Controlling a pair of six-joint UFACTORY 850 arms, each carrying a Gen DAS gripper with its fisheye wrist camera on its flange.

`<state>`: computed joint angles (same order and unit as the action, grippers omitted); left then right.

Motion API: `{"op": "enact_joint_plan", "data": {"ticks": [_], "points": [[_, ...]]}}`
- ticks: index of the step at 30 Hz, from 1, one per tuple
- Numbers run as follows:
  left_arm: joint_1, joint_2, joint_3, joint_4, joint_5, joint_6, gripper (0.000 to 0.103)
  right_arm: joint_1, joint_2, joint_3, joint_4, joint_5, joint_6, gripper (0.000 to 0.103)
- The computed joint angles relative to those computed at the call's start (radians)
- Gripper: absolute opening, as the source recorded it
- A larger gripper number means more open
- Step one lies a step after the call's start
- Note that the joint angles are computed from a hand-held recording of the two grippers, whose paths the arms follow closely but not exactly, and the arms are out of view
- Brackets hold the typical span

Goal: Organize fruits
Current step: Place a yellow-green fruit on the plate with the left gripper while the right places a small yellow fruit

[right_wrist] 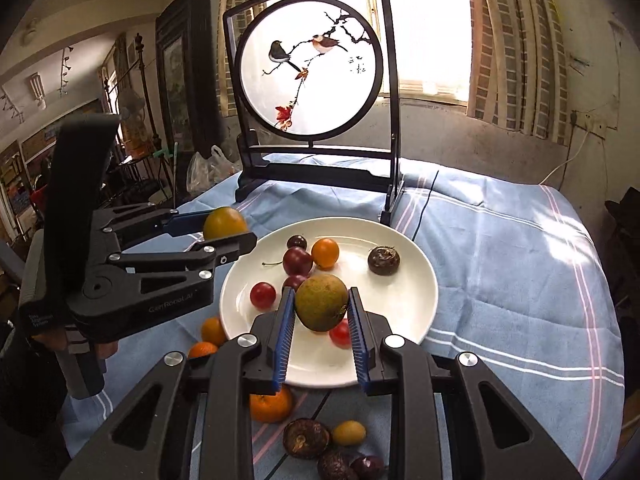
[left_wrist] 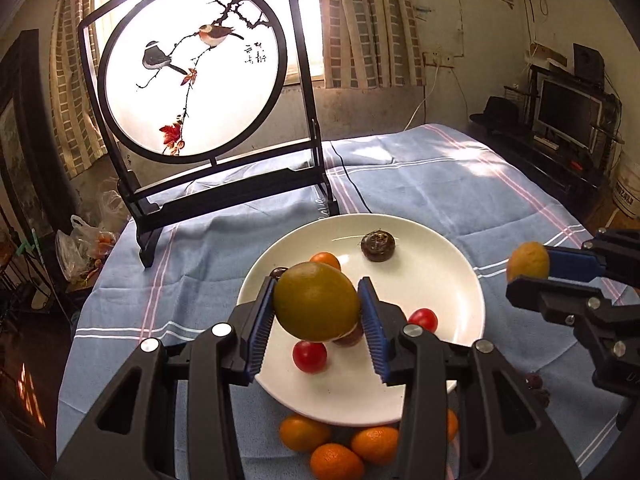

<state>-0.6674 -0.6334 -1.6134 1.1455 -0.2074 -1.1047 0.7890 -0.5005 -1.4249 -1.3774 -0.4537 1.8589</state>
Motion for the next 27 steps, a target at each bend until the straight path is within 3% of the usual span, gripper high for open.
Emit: {"op": "enact_joint_plan", "data": {"ticks": [13, 18, 22, 25, 27], "points": [[0.03, -0.109, -0.12, -0.319, 0.003, 0.307, 0.041, -0.061, -0.172, -0.209, 0.277, 0.057, -0.32, 0.026], [0.031, -0.116, -0.117, -0.206, 0.003, 0.205, 0.041, -0.069, -0.195, -0.225, 0.318, 0.065, -0.355, 0.026], [0.032, -0.123, -0.122, -0.225, 0.004, 0.228, 0.041, -0.075, -0.201, -0.226, 0.33, 0.043, -0.355, 0.026], [0.034, -0.132, -0.133, -0.285, 0.001, 0.287, 0.041, -0.076, -0.206, -0.229, 0.331, 0.04, -0.352, 0.026], [0.039, -0.142, -0.148, -0.422, 0.001, 0.413, 0.041, -0.076, -0.22, -0.246, 0.326, 0.022, -0.348, 0.026]]}}
